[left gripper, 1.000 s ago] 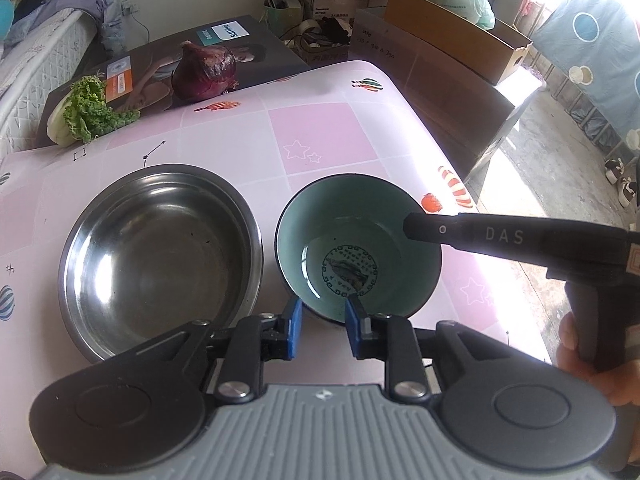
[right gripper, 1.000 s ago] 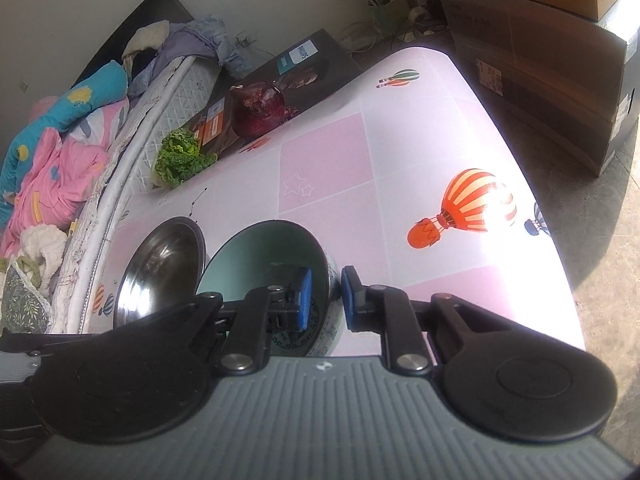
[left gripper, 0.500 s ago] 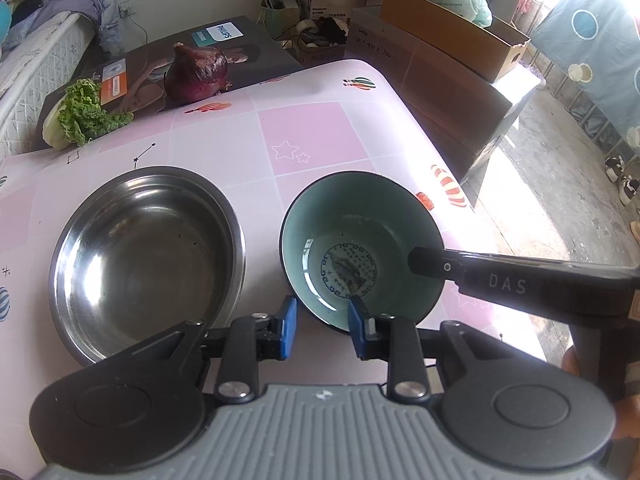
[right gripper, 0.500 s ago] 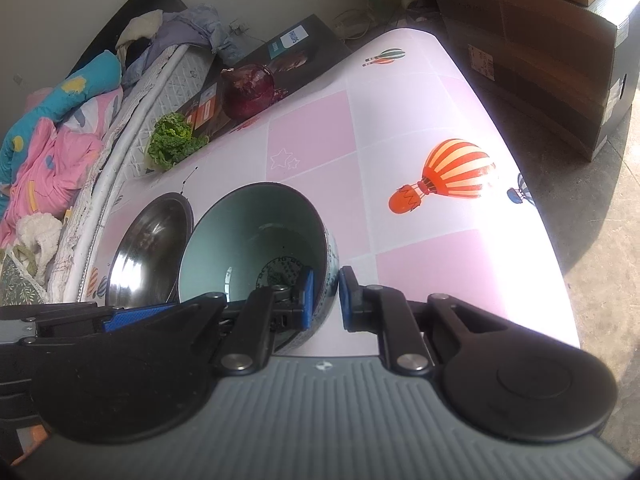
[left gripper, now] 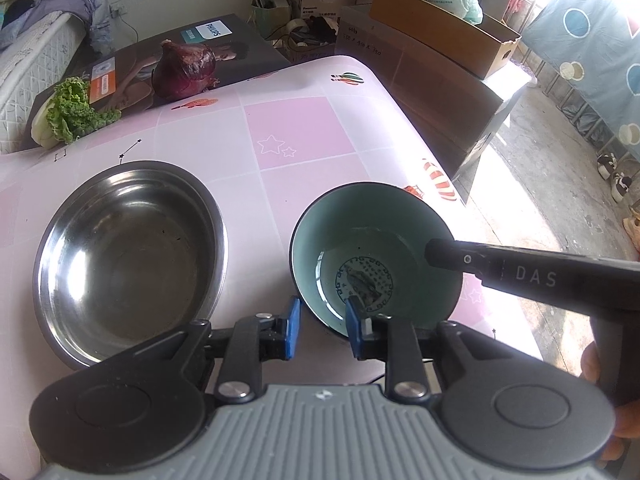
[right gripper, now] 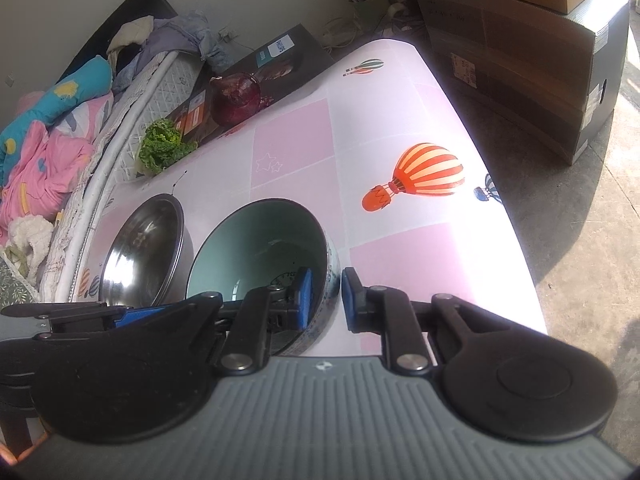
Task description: Organize plates and bowls
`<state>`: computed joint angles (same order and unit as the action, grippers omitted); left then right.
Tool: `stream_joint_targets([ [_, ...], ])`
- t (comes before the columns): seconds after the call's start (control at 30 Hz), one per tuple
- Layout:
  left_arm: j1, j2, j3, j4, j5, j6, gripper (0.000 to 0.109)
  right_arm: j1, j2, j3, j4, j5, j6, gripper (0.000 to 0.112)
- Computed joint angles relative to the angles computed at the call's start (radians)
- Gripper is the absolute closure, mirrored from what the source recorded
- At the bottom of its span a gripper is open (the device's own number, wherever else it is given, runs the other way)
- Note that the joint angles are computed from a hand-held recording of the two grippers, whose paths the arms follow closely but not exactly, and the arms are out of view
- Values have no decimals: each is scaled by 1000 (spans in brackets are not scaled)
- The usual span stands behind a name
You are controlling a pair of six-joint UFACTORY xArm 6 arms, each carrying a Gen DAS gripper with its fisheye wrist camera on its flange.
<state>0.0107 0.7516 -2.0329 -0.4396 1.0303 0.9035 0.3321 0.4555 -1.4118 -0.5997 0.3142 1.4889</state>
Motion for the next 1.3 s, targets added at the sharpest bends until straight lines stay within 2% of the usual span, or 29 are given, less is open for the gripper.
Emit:
stream_joint_targets([
  [0.07, -7, 0, 11, 9, -27, -6, 84, -2, 14, -22, -21, 20, 16, 96],
  [0.17, -10, 6, 5, 14, -37, -11, 86, -9, 34, -33, 26, 4, -9, 96],
  [0.4, 9, -12, 7, -2, 15, 7, 86, 3, 29, -39, 88, 18, -60, 96],
  [0.6, 13, -61, 78, -27, -4, 62, 86, 7, 21, -29, 99, 24, -78, 96],
  [1.0, -16, 25, -23, 62, -2, -63, 87, 7, 19, -16, 109, 13, -89, 95],
  [1.2, -7, -18, 40, 37, -2, -17, 83, -1, 17, -5, 97, -10, -74, 94],
  [1.3, -3, 12, -9, 33, 26, -39, 83, 1, 17, -9, 83, -3, -60, 94],
])
